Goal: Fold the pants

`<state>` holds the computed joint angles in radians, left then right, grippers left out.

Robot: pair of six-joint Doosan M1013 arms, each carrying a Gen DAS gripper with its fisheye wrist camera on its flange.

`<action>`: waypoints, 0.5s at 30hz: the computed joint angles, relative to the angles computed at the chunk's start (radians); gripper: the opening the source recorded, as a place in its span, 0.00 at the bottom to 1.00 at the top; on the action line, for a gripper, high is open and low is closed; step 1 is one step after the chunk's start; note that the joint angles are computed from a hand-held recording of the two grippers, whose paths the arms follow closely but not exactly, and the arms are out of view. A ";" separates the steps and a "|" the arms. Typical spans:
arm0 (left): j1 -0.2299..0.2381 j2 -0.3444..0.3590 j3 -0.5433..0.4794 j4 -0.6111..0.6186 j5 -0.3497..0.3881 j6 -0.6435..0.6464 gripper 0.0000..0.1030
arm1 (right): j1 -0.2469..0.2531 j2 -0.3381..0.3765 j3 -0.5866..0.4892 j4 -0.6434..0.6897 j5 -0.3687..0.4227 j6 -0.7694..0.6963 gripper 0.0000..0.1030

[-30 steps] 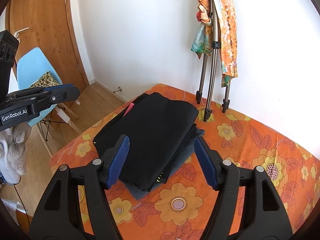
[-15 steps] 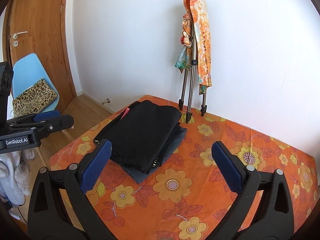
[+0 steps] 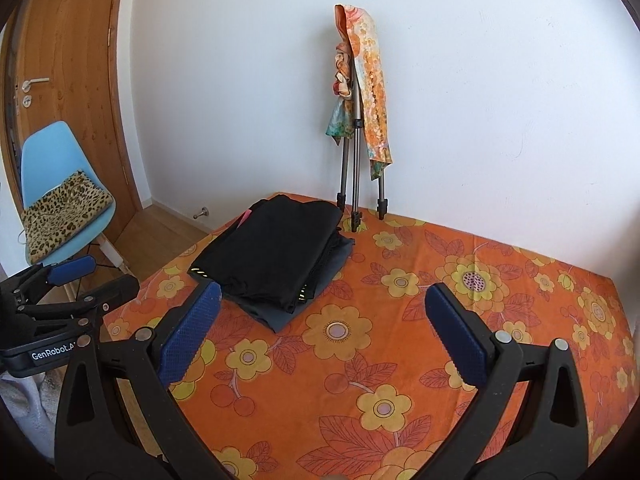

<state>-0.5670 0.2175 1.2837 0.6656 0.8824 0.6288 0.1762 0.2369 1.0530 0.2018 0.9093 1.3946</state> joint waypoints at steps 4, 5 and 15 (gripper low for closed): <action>-0.008 0.003 -0.011 0.004 0.003 0.001 0.82 | -0.009 -0.009 0.008 0.014 -0.002 0.007 1.00; -0.011 0.003 -0.012 0.004 0.005 0.001 0.82 | -0.011 -0.011 0.009 0.017 -0.004 0.008 1.00; -0.024 0.014 -0.028 0.003 0.035 0.018 0.82 | -0.019 -0.028 0.036 0.009 -0.024 0.035 1.00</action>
<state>-0.5911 0.2319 1.2554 0.6681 0.9178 0.6467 0.1576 0.2085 1.0894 0.2107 0.8858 1.4297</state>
